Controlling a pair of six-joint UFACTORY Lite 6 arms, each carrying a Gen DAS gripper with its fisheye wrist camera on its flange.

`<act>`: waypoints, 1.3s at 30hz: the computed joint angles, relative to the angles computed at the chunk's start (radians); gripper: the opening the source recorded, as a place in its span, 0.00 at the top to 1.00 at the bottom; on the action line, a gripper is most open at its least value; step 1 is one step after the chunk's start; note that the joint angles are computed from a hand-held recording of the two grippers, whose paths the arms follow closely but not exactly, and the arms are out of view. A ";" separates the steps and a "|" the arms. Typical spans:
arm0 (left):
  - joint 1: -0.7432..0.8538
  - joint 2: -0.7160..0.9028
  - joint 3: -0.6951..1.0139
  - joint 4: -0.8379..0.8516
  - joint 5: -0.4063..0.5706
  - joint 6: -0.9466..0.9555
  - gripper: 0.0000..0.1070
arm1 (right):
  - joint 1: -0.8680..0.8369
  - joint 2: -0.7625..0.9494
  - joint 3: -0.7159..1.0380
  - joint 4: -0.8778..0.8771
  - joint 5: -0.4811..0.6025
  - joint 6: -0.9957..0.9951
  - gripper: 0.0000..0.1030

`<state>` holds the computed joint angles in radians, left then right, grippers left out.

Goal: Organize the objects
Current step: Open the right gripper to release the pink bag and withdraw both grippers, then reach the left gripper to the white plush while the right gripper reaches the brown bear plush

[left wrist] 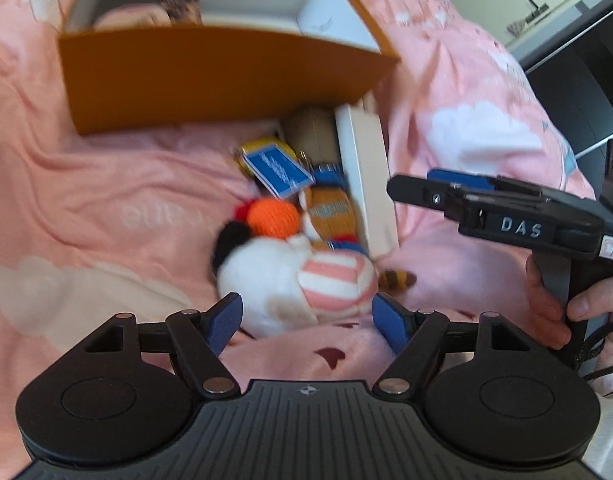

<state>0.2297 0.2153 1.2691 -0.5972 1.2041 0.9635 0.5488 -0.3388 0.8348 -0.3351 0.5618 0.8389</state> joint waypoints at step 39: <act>0.010 -0.080 -0.071 0.004 -0.271 -0.056 0.54 | -0.033 0.225 0.140 0.645 0.028 -0.719 0.49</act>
